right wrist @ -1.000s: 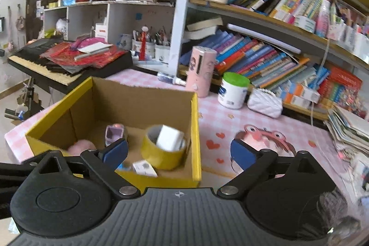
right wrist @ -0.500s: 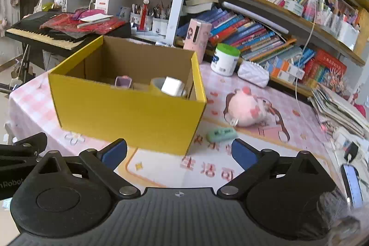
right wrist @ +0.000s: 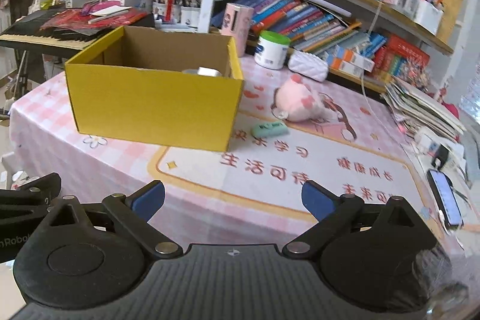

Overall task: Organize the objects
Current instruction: 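Withdraw both tools from the box toward the remaining items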

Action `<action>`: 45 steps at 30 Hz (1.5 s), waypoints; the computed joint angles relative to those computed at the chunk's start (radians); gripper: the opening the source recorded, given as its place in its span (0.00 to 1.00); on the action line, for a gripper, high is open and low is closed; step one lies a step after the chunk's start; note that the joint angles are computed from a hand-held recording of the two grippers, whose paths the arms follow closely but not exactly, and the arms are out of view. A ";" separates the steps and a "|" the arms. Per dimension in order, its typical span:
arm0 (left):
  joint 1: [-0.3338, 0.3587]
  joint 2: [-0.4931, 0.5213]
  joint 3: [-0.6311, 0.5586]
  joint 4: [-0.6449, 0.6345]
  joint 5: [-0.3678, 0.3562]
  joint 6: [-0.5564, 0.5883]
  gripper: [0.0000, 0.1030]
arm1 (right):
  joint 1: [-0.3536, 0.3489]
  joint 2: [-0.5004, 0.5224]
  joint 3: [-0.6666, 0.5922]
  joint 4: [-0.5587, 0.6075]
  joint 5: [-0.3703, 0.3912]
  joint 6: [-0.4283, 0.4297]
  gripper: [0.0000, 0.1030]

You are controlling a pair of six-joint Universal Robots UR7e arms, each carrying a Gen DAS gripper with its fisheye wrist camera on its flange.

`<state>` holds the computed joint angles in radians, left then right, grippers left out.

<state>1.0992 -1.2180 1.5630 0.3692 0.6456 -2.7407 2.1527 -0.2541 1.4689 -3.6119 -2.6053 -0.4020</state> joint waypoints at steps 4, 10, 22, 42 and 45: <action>-0.007 0.017 -0.002 0.022 0.027 -0.005 0.96 | -0.004 -0.019 0.036 -0.022 -0.032 0.019 0.96; -0.021 0.052 -0.014 0.038 0.079 0.013 0.96 | -0.019 -0.049 0.078 -0.064 -0.085 0.045 0.96; -0.048 0.185 -0.101 0.087 0.139 0.003 0.96 | -0.091 -0.123 0.137 -0.097 -0.120 0.048 0.96; -0.078 0.486 -0.388 0.181 0.196 -0.109 0.94 | -0.268 -0.222 0.083 -0.211 0.010 -0.184 0.96; -0.083 0.539 -0.446 0.202 0.195 -0.136 0.94 | -0.290 -0.235 0.072 -0.216 0.047 -0.211 0.96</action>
